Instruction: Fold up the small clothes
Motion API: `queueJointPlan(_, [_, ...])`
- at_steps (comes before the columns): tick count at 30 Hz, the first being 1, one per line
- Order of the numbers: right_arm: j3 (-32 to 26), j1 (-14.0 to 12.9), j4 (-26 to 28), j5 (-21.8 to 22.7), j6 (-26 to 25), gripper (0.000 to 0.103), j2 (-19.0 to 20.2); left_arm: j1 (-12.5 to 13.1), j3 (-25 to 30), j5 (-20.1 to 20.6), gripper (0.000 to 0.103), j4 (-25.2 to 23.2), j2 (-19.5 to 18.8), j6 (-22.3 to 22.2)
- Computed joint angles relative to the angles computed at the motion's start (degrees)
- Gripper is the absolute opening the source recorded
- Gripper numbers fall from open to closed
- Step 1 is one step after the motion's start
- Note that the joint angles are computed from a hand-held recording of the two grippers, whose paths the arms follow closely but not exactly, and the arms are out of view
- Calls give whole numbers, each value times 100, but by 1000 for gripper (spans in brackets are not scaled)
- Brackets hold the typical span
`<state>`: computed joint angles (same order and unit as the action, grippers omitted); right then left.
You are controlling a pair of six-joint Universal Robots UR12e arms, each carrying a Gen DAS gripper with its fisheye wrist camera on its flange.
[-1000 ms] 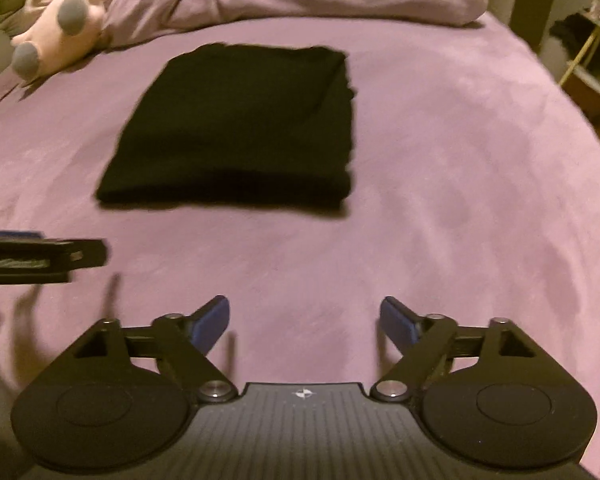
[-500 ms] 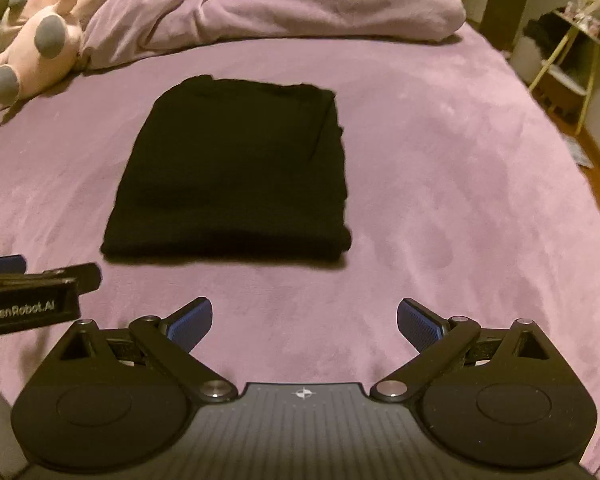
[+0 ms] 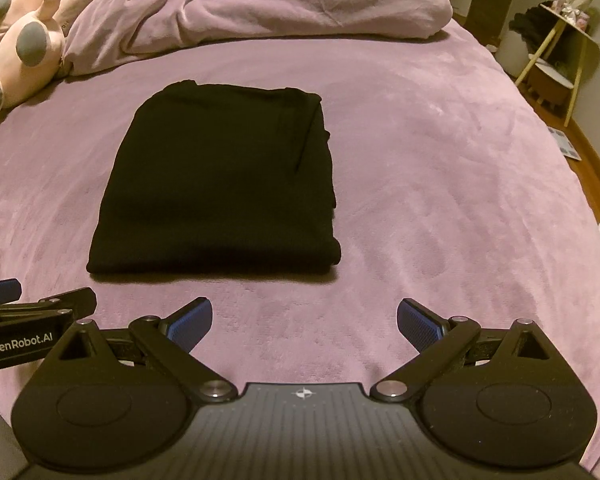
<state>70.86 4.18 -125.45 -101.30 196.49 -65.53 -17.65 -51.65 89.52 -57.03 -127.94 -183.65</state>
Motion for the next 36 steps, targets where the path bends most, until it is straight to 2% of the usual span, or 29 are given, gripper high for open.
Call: queueJointPlan(36, [-14,-5,13,33,-94,99,-6,11,24,-163,95,-16,19,-21])
